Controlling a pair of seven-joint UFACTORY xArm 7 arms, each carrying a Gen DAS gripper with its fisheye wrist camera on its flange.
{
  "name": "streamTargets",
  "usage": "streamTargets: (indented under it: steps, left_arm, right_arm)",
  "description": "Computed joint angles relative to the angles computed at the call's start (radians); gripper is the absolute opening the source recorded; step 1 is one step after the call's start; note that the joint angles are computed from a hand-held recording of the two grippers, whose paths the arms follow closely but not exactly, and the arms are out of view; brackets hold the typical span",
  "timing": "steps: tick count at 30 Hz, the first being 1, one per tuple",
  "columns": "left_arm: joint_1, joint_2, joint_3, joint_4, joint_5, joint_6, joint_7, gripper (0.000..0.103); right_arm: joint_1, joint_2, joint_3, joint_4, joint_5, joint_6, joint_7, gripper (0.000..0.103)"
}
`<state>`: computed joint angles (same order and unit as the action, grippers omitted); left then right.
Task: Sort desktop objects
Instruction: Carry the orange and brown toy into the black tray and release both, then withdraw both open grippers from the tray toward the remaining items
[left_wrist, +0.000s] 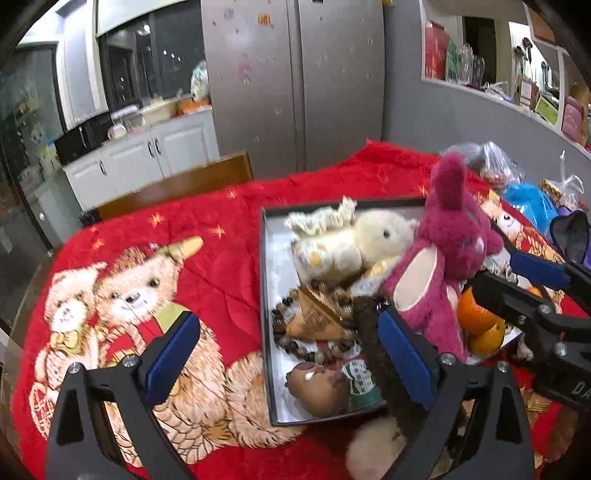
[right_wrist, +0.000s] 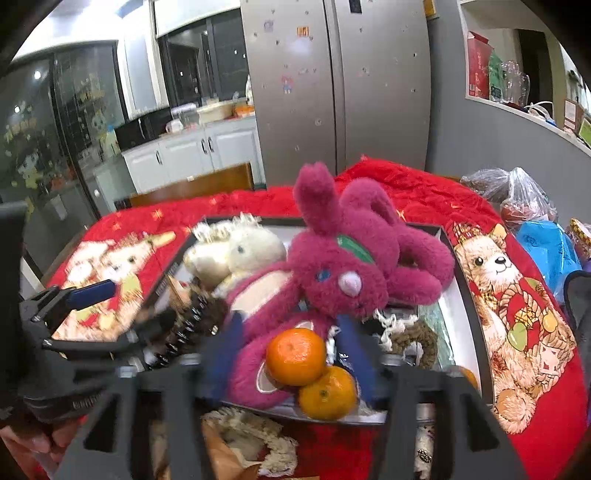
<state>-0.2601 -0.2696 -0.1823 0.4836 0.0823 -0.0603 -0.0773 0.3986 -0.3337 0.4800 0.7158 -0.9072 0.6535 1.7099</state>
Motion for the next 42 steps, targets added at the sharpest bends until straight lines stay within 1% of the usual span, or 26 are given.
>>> streamTargets:
  steps: [2,3,6,9,12,14,18,20,22,25,27,28,29,31,33,35,37,39,42]
  left_arm:
    - [-0.043,-0.009,0.039,0.008,-0.009,0.032,0.025,0.098]
    - [-0.050,-0.011,0.043,0.012,-0.014,0.046,0.030,0.098]
    - [-0.063,-0.010,0.050,0.011,-0.030,0.047,0.035,0.099]
    - [-0.058,-0.005,0.044,0.015,-0.036,0.060,0.034,0.098]
    - [-0.052,-0.004,0.039,0.012,-0.042,0.051,0.027,0.099]
    - [-0.088,-0.007,0.075,0.012,-0.065,0.054,0.043,0.099]
    - [-0.215,-0.035,0.192,0.003,-0.161,0.063,0.111,0.098]
    - [-0.267,-0.064,0.232,-0.008,-0.210,0.070,0.142,0.098]
    - [-0.279,-0.096,0.235,-0.023,-0.235,0.079,0.155,0.099]
    - [-0.285,-0.182,0.226,-0.072,-0.256,0.111,0.164,0.098]
    - [-0.300,-0.261,0.233,-0.117,-0.265,0.148,0.183,0.098]
    - [-0.288,-0.305,0.218,-0.143,-0.263,0.160,0.182,0.098]
    - [-0.273,-0.347,0.197,-0.167,-0.260,0.169,0.172,0.099]
    - [-0.261,-0.414,0.179,-0.206,-0.261,0.176,0.150,0.099]
    - [-0.275,-0.484,0.181,-0.265,-0.278,0.162,0.116,0.100]
    - [-0.304,-0.536,0.192,-0.323,-0.294,0.141,0.079,0.100]
    - [-0.325,-0.546,0.192,-0.353,-0.287,0.128,0.057,0.100]
    - [-0.333,-0.524,0.169,-0.373,-0.268,0.097,0.030,0.100]
    - [-0.355,-0.454,0.153,-0.374,-0.227,0.070,0.011,0.100]
  right_arm:
    - [-0.005,-0.021,0.007,-0.005,-0.022,-0.005,0.023,0.073]
    - [-0.005,-0.025,0.008,-0.004,-0.019,-0.001,0.019,0.073]
    - [-0.008,-0.041,0.008,-0.009,-0.003,0.001,0.018,0.075]
    - [-0.018,-0.051,0.005,-0.023,0.010,-0.021,0.024,0.075]
    - [-0.028,-0.062,0.008,-0.033,0.023,-0.035,0.020,0.075]
    - [-0.034,-0.075,0.015,-0.037,0.029,-0.035,0.015,0.075]
    - [-0.037,-0.108,0.032,-0.043,0.053,-0.020,-0.013,0.075]
    - [-0.035,-0.130,0.046,-0.053,0.069,-0.004,-0.026,0.075]
    - [-0.022,-0.163,0.068,-0.078,0.089,0.018,-0.035,0.075]
    - [0.010,-0.227,0.092,-0.108,0.165,0.099,-0.058,0.075]
    - [0.012,-0.290,0.100,-0.131,0.186,0.105,-0.045,0.075]
    - [0.018,-0.334,0.099,-0.150,0.200,0.096,-0.039,0.075]
    - [0.021,-0.366,0.102,-0.163,0.217,0.091,-0.041,0.075]
    - [0.024,-0.437,0.130,-0.191,0.250,0.091,-0.032,0.075]
    - [0.032,-0.496,0.169,-0.219,0.289,0.101,-0.021,0.077]
    - [0.040,-0.522,0.195,-0.235,0.323,0.103,-0.029,0.079]
    - [0.045,-0.538,0.229,-0.249,0.355,0.119,-0.026,0.079]
    - [0.046,-0.559,0.263,-0.278,0.381,0.114,0.014,0.080]
    - [0.058,-0.562,0.270,-0.321,0.422,0.075,0.062,0.080]
